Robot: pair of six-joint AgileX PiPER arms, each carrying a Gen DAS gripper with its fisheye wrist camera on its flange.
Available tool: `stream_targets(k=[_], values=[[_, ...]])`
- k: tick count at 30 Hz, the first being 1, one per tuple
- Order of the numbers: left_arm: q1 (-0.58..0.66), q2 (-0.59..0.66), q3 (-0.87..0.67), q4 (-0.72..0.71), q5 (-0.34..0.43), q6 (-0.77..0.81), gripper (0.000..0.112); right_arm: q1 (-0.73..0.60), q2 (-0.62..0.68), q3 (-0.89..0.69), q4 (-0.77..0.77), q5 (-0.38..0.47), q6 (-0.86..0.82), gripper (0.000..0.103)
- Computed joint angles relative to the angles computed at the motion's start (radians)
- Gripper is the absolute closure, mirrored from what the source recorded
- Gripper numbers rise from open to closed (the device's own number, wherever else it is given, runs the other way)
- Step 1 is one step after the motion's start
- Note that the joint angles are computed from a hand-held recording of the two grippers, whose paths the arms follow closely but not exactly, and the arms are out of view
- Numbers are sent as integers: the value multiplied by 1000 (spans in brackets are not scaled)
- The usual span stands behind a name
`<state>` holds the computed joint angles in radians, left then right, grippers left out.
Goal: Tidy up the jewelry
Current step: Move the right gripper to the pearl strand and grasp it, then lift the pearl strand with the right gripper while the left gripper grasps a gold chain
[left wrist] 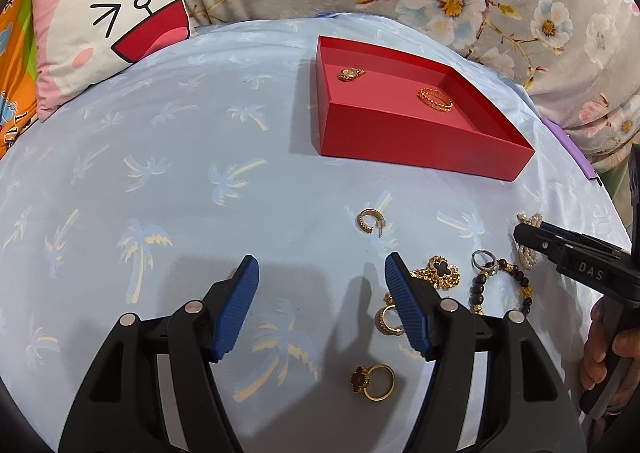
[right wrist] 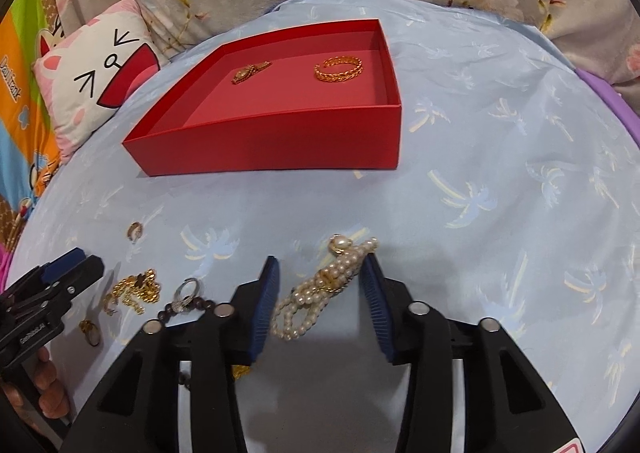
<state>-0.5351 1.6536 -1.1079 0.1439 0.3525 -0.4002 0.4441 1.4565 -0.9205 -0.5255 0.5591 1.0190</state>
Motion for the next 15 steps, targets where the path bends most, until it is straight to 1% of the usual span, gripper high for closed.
stream_targets(k=[1, 3, 4, 5, 8, 11, 14, 15], values=[[0, 0, 0, -3, 0, 2, 49, 6, 2, -1, -23, 11, 18, 73], [2, 0, 1, -13, -2, 11, 49, 11, -3, 9, -48, 14, 41, 80], [1, 1, 1, -15, -2, 12, 49, 13, -5, 12, -57, 18, 48, 81], [1, 2, 0, -19, -3, 15, 49, 13, -10, 18, -60, 18, 52, 86], [0, 3, -1, -18, -1, 14, 49, 11, -36, 49, -65, 0, 66, 87], [-5, -6, 9, -4, 1, 1, 49, 27, -55, 72, -97, 8, 103, 87], [-2, -22, 32, -83, 4, 71, 49, 45, -76, 95, -132, 17, 145, 87], [-6, -31, 43, -86, 2, 71, 49, 46, -87, 106, -133, 14, 152, 87]])
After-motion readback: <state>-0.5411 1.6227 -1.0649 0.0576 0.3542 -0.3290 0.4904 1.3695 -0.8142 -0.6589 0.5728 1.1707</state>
